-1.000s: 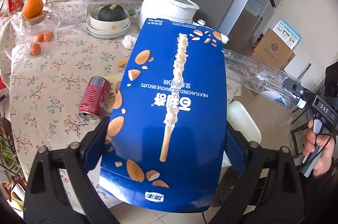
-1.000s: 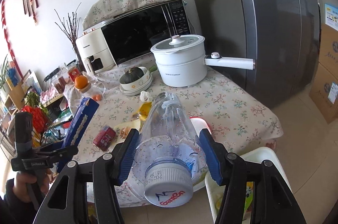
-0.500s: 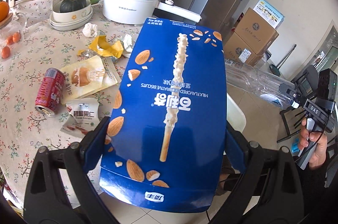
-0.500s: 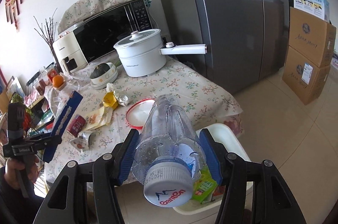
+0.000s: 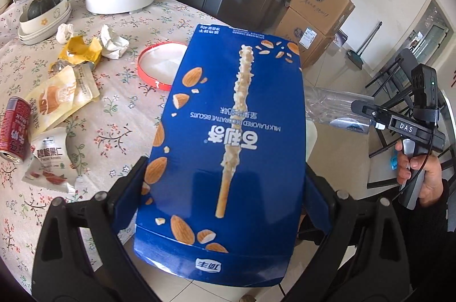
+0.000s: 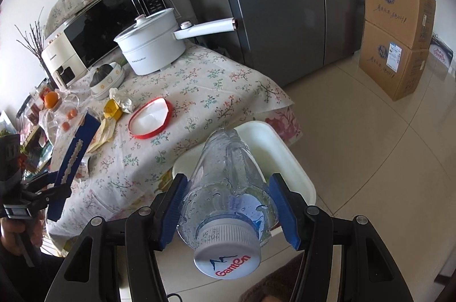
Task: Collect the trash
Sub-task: 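Lift the box and bottle and carry both over the white bin, then open the right tool to drop the bottle while the left tool drops the blue box into the bin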
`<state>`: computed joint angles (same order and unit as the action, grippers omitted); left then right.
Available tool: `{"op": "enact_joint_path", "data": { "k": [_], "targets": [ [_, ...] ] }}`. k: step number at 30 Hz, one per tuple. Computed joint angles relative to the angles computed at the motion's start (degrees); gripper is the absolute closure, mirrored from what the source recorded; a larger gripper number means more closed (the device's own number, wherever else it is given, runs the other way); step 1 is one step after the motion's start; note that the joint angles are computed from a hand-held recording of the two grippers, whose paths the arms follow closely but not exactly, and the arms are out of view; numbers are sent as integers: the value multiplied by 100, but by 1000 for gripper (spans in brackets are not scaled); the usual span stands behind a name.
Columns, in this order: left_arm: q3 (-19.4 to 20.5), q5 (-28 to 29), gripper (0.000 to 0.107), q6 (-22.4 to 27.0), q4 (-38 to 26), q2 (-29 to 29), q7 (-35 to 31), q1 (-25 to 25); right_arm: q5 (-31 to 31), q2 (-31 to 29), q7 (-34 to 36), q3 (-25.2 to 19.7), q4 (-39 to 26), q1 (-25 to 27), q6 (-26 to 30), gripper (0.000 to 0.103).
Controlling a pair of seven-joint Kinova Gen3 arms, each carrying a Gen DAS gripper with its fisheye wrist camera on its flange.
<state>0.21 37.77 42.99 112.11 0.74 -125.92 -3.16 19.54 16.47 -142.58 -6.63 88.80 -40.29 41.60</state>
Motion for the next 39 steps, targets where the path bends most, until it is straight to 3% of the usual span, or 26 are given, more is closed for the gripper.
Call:
{"op": "enact_joint_path", "data": {
  "k": [7,11,13,18,29,33,39],
  "targets": [
    [206,-259,11,-22,-112,254,217,202,-373,361,226,9,-140,177,277,42],
    [324,-468,11,-57,-204,461,423,320,-862,422,360,-30,-80,438,123,41],
    [391,-585,11,-86,-244,562,542,389,-985,420,354,-5,-84,476,122,36],
    [540,-888,11,-172,-372,830,833,565,-764,270,176,114,52,338,24,30],
    [824,-1441,11,-394,-709,1436,1378,883,-692,67,-103,139,365,511,-117,29],
    [1027,-1098,10,-804,-580,1462,966,745,-607,38,-187,137,403,523,-110,29],
    [1049,-1139,5,-1295,-443,1389,876,817,-523,31,-249,118,401,528,-115,29]
  ]
}}
